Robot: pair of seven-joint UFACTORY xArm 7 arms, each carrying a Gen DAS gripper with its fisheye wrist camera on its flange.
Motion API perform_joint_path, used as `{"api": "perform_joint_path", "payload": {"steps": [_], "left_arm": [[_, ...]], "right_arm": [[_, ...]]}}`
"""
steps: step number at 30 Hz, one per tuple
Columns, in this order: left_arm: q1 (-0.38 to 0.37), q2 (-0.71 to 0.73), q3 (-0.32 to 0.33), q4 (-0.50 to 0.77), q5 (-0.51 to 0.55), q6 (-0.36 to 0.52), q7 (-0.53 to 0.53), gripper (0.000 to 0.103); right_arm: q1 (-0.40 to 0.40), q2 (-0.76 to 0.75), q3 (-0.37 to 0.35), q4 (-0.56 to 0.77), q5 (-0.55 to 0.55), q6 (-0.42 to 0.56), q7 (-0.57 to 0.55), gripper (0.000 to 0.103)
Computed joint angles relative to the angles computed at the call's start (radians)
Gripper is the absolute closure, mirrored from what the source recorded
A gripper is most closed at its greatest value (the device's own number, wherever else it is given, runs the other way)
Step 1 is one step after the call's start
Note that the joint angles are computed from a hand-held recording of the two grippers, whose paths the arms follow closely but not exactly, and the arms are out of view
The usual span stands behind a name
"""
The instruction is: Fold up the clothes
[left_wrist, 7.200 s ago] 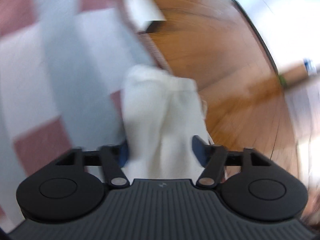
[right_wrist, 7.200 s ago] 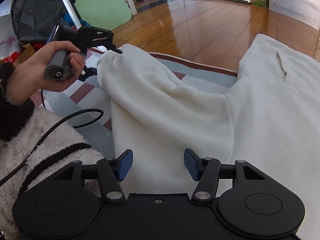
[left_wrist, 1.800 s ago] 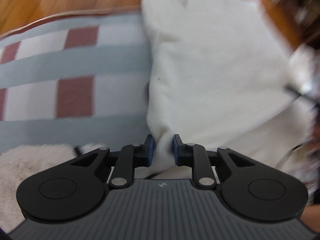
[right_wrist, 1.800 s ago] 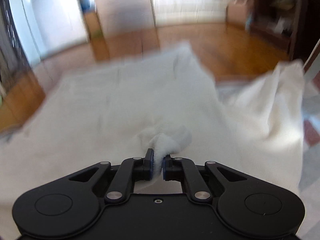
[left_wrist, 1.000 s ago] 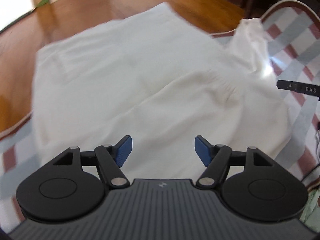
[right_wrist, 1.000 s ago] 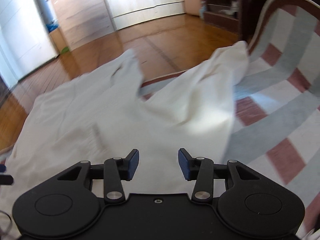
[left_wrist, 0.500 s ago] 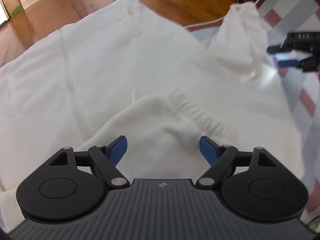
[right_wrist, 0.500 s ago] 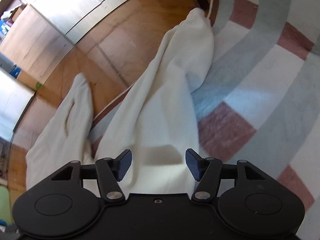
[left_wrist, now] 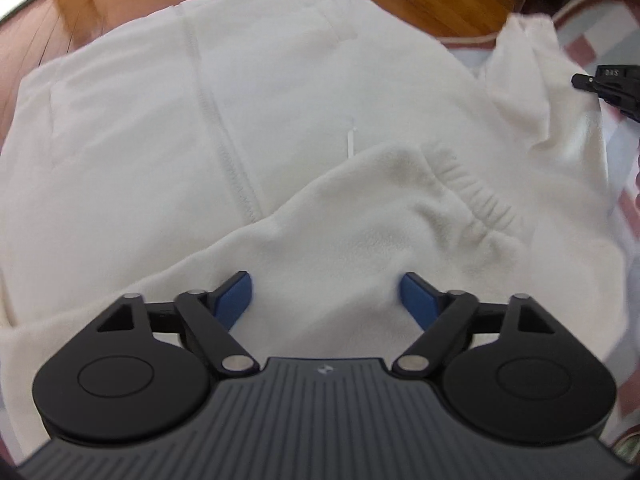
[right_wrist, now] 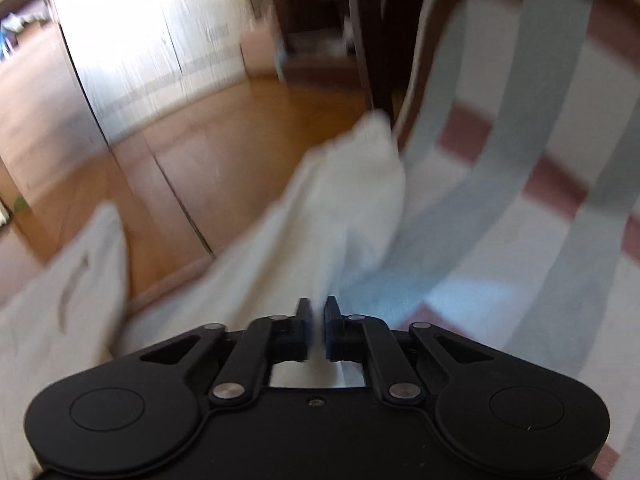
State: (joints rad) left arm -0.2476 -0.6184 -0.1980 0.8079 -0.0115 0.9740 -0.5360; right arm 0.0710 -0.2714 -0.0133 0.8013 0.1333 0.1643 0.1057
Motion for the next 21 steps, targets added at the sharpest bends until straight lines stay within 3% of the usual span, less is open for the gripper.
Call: {"api": "perform_joint_path", "payload": {"steps": [2, 4, 6, 8, 10, 12, 14, 16, 18, 21], "left_arm": [[-0.002, -0.026, 0.021, -0.017, -0.021, 0.004, 0.004, 0.033], [0.017, -0.045, 0.026, -0.033, -0.028, 0.011, -0.026, 0.033], [0.031, -0.067, 0.036, -0.055, -0.045, 0.007, -0.057, 0.033], [0.035, -0.092, 0.046, -0.079, -0.068, -0.017, -0.077, 0.033], [0.039, -0.110, 0.044, -0.089, -0.068, -0.029, -0.084, 0.033], [0.040, -0.115, 0.032, -0.084, -0.050, -0.026, -0.076, 0.033], [0.042, -0.118, 0.022, -0.079, -0.028, -0.020, -0.065, 0.032], [0.047, -0.126, 0.016, -0.079, -0.019, -0.017, -0.072, 0.032], [0.067, -0.140, -0.004, -0.074, -0.001, 0.000, -0.111, 0.032], [0.085, -0.183, -0.032, -0.080, 0.033, -0.010, -0.166, 0.030]], "right_arm": [[-0.068, -0.056, 0.091, -0.038, -0.096, -0.073, 0.056, 0.096], [-0.018, -0.125, 0.080, -0.063, -0.175, -0.097, 0.047, 0.096], [0.174, -0.213, -0.021, -0.114, -0.101, -0.117, -0.126, 0.095], [0.384, -0.329, -0.098, -0.177, 0.071, -0.062, -0.335, 0.096], [0.593, -0.439, -0.223, -0.220, 0.186, 0.133, -0.520, 0.095], [0.740, -0.510, -0.328, -0.250, 0.152, 0.341, -0.556, 0.096], [0.733, -0.537, -0.323, -0.285, 0.063, 0.456, -0.492, 0.090], [0.681, -0.578, -0.306, -0.317, 0.089, 0.504, -0.478, 0.082], [0.652, -0.647, -0.346, -0.331, 0.184, 0.522, -0.457, 0.044], [0.575, -0.720, -0.367, -0.341, 0.291, 0.518, -0.406, 0.033]]}}
